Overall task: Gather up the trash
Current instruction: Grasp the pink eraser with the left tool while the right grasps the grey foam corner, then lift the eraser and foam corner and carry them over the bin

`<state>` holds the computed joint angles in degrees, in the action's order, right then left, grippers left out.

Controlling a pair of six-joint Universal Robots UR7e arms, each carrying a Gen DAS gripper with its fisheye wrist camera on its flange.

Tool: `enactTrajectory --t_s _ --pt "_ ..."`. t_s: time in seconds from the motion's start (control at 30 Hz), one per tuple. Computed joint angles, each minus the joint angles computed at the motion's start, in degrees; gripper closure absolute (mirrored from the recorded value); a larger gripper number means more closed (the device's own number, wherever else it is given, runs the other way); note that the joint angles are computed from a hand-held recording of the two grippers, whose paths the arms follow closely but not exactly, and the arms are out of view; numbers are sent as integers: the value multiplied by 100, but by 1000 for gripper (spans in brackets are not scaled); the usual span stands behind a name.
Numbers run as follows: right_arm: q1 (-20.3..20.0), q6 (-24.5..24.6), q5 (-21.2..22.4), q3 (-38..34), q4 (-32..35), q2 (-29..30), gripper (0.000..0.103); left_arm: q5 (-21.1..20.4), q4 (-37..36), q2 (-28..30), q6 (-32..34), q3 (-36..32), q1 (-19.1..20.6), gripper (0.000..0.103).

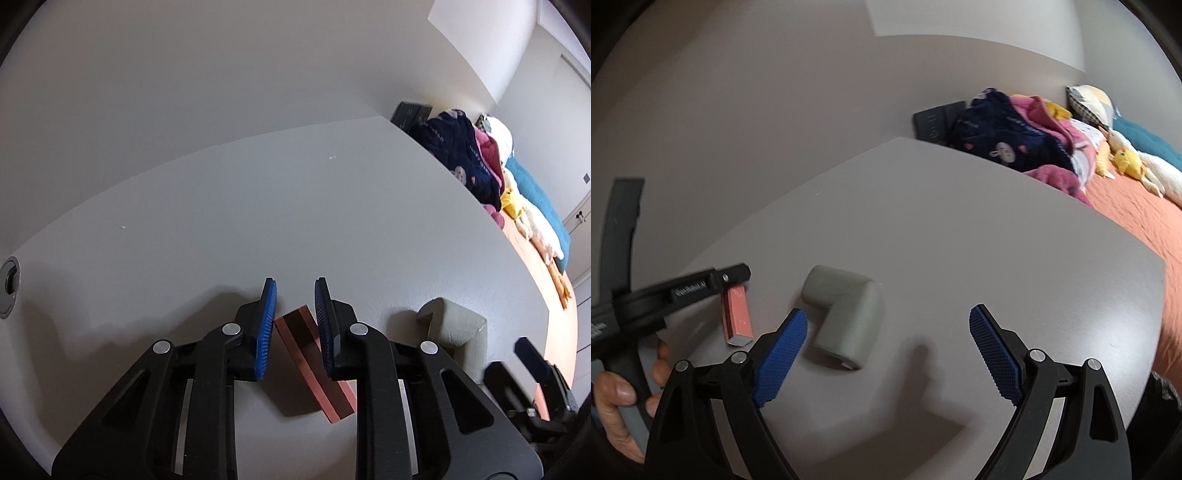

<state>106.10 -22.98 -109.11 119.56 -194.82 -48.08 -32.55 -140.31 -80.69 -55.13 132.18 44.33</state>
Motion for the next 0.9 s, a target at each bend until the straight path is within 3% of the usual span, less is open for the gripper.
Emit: enactTrajectory --t_s 0.13,0.23,0.27,0.3,0.4,0.57,0.9 --pt "133 -83 -263 -255 189 251 20 -12 30 -120 -16 51 -23 82" --pt "163 -102 -393 -381 415 353 42 -28 26 -97 6 38 -15 82" --pt "134 -95 -243 -353 483 315 56 -35 21 -87 23 33 -12 82" --pt "133 -96 -158 -318 515 281 59 -43 27 -76 39 26 -12 82" --pt "235 -282 -371 -293 303 327 61 -56 -21 63 87 -46 2 82" --pt "181 -236 -188 -115 350 135 62 -46 -104 139 133 -72 -60 82" --pt "155 -100 -28 264 225 -336 62 6 439 -68 -363 12 -458 82"
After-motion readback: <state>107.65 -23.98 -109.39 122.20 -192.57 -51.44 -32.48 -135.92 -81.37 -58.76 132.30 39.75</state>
